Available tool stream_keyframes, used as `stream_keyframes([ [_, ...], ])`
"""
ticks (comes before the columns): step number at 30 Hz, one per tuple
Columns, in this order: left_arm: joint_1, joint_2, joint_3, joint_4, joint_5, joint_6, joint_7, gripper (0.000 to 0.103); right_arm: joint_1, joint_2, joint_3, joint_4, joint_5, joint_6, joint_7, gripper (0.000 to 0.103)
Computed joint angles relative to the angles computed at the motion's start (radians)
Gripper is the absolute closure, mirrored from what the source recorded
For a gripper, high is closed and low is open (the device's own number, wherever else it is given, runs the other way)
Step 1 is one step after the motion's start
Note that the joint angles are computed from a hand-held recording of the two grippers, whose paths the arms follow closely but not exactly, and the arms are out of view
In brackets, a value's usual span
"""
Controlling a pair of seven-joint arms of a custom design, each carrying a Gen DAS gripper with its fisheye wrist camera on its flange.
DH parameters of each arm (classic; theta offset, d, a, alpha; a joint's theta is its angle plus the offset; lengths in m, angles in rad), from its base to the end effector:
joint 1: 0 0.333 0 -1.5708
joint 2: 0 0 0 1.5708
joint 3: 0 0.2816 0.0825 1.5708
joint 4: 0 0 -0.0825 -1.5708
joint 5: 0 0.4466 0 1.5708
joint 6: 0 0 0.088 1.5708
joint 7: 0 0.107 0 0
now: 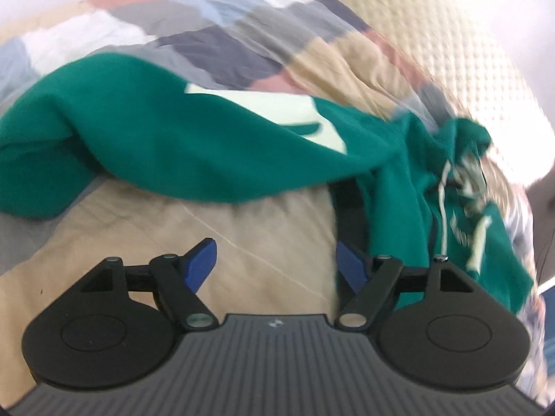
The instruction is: Fold large clothes
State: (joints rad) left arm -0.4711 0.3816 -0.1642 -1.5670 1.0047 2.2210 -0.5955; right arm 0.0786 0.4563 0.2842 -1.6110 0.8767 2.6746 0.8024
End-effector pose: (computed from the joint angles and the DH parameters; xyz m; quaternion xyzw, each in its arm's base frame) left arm 0.6238 -0.4097 0.4116 -0.8771 0.2443 -0.3302 0.2490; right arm 0.7248 0.2224 0.3709 -0.7450 0.5050 -0.0288 0.4348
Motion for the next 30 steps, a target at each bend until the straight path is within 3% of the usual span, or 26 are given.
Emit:
stream_keyframes([
  [5,0.02,-0.066,0.04,-0.144,0.115,0.117,-0.41,0.023,0.019,0.013,-0.015,0.008,-0.046,0.012,0.039,0.058],
  [10,0.051,-0.128,0.045,-0.268,0.257,0.138,-0.74,0.023,0.028,0.043,-0.013,0.04,-0.107,0.022,0.101,0.058],
  [20,0.126,-0.211,0.017,-0.422,0.517,0.071,-1.157,0.023,0.01,0.048,0.018,0.034,-0.146,0.039,0.158,0.058],
  [24,0.136,-0.215,0.001,-0.432,0.535,-0.004,-1.202,0.025,0.005,0.043,0.022,0.027,-0.142,0.045,0.169,0.058],
  [26,0.142,-0.211,-0.005,-0.419,0.493,-0.026,-1.131,0.035,0.01,0.047,0.02,0.029,-0.151,0.051,0.173,0.058],
  [28,0.146,-0.203,-0.012,-0.396,0.419,-0.048,-0.993,0.062,0.017,0.053,0.017,0.032,-0.169,0.066,0.174,0.058],
  [29,0.144,-0.194,-0.016,-0.376,0.379,-0.072,-0.918,0.069,0.021,0.06,0.016,0.037,-0.182,0.075,0.173,0.058],
  [30,0.136,-0.184,-0.021,-0.354,0.347,-0.117,-0.856,0.082,0.025,0.064,0.016,0.039,-0.196,0.086,0.173,0.058],
])
